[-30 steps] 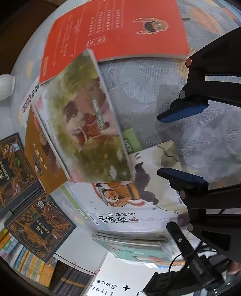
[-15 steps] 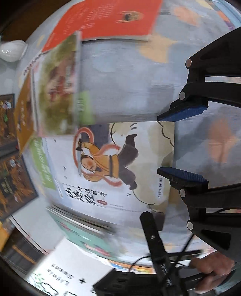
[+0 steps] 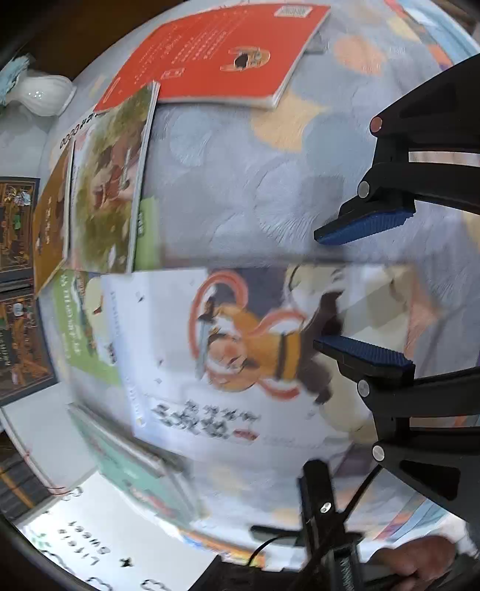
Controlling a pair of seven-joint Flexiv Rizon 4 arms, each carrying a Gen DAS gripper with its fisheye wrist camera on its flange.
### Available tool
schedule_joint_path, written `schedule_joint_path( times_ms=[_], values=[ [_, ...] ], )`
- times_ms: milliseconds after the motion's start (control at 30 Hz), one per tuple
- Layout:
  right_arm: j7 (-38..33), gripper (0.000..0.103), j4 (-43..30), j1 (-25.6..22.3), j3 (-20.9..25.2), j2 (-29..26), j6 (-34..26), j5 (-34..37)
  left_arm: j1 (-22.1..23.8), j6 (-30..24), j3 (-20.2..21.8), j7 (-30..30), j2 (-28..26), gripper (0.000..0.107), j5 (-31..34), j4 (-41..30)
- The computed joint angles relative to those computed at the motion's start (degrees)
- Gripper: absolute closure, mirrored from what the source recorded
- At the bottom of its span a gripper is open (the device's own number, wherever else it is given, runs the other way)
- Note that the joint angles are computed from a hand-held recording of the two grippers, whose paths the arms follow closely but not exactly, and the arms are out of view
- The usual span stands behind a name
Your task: Organize books
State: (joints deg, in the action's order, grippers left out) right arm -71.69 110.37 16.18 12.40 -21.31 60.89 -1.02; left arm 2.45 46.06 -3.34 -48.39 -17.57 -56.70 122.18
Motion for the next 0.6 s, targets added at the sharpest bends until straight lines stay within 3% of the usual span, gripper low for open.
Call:
schedule_joint_path(
  times_ms=[100,167,233,300,433,500,600],
  values=[
    [2.3,0.053,2.3,1.7,-1.3,0.2,3.6,-3.2,0.7,-1.0,-0.5,1.8,0.3,0.079,-4.4,0.6],
    [0.4,0.053,2.0,-0.6,1.1,0.4,3.6,1.0,2.6,-6.2,-1.6,8.0,1.8,0.079,-15.9,2.2],
    [-3.2,0.053,0.5,-3.9,4.0,0.2,2.7,7.4,2.6,-10.9,-0.9,12.2,3.1,0.079,-22.5,2.8],
    [-5.0,0.053,-0.7,-5.0,4.9,-0.3,2.2,11.2,1.2,-11.2,0.0,13.3,3.5,0.079,-22.0,2.2],
    [-6.2,0.053,-1.3,-4.8,4.7,-0.4,2.1,14.2,-2.8,-0.7,0.9,9.3,2.6,0.081,-15.7,1.2],
    [-6.3,0.052,-1.4,-4.6,4.5,-0.4,2.4,15.1,-3.5,3.3,1.0,5.9,1.4,0.092,-11.7,0.7],
    [-7.6,0.047,-2.1,-5.9,5.7,-0.6,2.3,18.9,-2.6,3.0,0.5,4.7,0.3,0.094,-8.2,0.2]
  ],
)
